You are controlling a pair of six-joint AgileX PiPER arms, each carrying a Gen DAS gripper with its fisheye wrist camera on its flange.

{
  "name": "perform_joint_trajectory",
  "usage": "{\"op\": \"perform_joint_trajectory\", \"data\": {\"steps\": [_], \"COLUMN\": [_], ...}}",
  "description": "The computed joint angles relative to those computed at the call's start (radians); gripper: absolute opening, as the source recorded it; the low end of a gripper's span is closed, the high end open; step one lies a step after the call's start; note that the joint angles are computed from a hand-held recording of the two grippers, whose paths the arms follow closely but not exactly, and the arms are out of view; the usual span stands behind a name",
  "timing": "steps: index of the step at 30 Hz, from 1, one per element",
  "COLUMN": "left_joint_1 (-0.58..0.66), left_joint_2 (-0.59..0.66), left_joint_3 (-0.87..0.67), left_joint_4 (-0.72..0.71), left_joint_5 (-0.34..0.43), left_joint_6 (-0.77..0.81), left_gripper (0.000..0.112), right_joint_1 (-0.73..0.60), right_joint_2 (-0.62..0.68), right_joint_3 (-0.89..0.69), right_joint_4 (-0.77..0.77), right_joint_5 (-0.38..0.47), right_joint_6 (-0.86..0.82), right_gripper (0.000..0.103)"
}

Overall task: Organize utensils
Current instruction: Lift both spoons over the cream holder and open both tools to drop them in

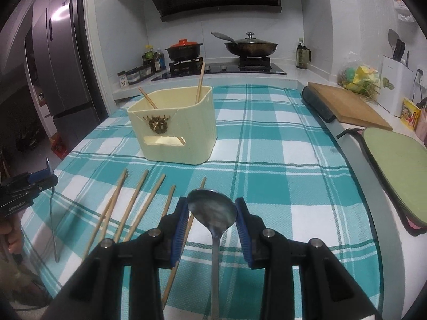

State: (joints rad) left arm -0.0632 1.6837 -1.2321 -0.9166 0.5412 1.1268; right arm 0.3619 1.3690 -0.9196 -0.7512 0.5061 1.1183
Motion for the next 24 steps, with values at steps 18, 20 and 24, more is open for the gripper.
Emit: {"op": "perform_joint_trajectory", "data": {"steps": [18,20,24], "left_joint_1": [0.041,0.045,0.048], "left_joint_2": [-0.058,-0.056,-0.054], "left_joint_3": [0.002,-0.010,-0.033], "left_joint_4": [-0.071,-0.071,-0.064], "left_joint_5": [0.029,0.040,0.059], "left_joint_6": [0.027,0.017,-0.003], "left_gripper": [0.042,0.042,0.042], "right_joint_1": [0.071,0.066,0.051], "right_joint_2": [-0.042,-0.043,-0.043], "right_joint_3": [-0.059,-0.066,-0.091], "right_joint_4": [-0.143,-0.135,-0.099], "right_joint_5": [0.098,0.099,0.103], "right_joint_6": [0.106,0.089,0.028], "right_gripper": [0.034,0.034,0.034]}}
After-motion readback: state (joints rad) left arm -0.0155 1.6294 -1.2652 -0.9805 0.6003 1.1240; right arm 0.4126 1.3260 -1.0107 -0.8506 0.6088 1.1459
